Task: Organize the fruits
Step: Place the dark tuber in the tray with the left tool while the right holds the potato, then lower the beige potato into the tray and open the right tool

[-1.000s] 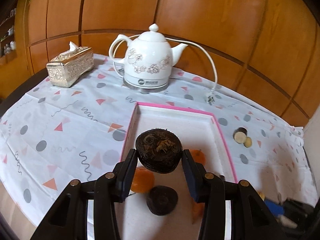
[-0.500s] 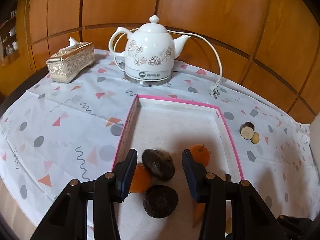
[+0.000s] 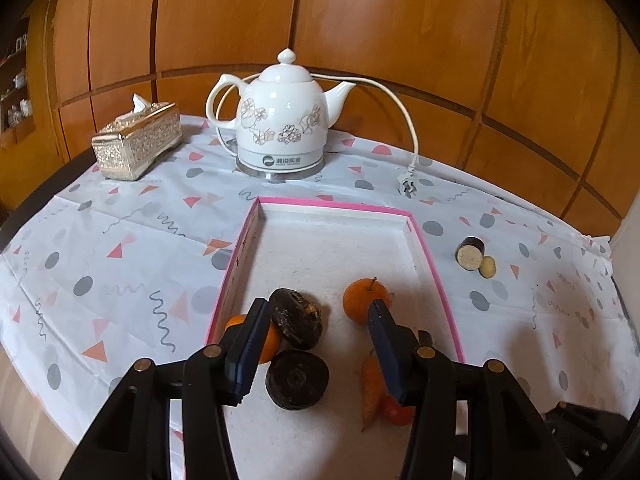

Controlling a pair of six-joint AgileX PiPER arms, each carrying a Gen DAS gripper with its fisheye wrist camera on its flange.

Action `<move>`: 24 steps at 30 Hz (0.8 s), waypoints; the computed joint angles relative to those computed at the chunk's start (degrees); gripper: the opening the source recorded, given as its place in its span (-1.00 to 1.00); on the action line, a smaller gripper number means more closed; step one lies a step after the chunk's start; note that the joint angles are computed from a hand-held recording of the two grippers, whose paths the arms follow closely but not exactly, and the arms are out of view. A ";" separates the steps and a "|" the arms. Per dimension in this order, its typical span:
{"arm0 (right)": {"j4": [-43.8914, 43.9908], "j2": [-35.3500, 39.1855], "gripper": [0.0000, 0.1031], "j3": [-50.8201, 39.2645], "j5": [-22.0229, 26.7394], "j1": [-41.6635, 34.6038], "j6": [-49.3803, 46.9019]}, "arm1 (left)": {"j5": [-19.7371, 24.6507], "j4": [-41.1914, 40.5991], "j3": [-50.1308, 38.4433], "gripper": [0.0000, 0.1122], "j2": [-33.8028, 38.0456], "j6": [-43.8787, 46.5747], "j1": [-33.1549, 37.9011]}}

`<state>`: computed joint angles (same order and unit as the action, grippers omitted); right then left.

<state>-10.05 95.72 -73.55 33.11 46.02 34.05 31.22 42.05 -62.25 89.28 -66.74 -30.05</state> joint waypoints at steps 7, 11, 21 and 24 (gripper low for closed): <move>-2.94 -2.03 -0.45 2.39 0.02 -1.70 5.49 | 0.74 0.69 0.12 -0.06 -0.40 -0.70 -2.11; -4.55 -2.98 -0.45 3.49 0.43 -2.75 8.20 | 0.99 0.84 -0.06 -0.05 -0.27 -0.66 -2.94; -10.00 -5.67 -0.33 7.04 1.98 -5.46 16.28 | 1.46 0.49 -0.79 -0.03 0.19 -0.03 -4.71; -12.00 -6.58 -0.29 8.48 2.67 -6.65 18.99 | 1.84 0.32 -1.50 -0.03 0.57 0.77 -5.37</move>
<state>-22.05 89.14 -65.07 35.78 39.37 53.04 33.06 42.38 -63.75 89.85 -65.97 -35.42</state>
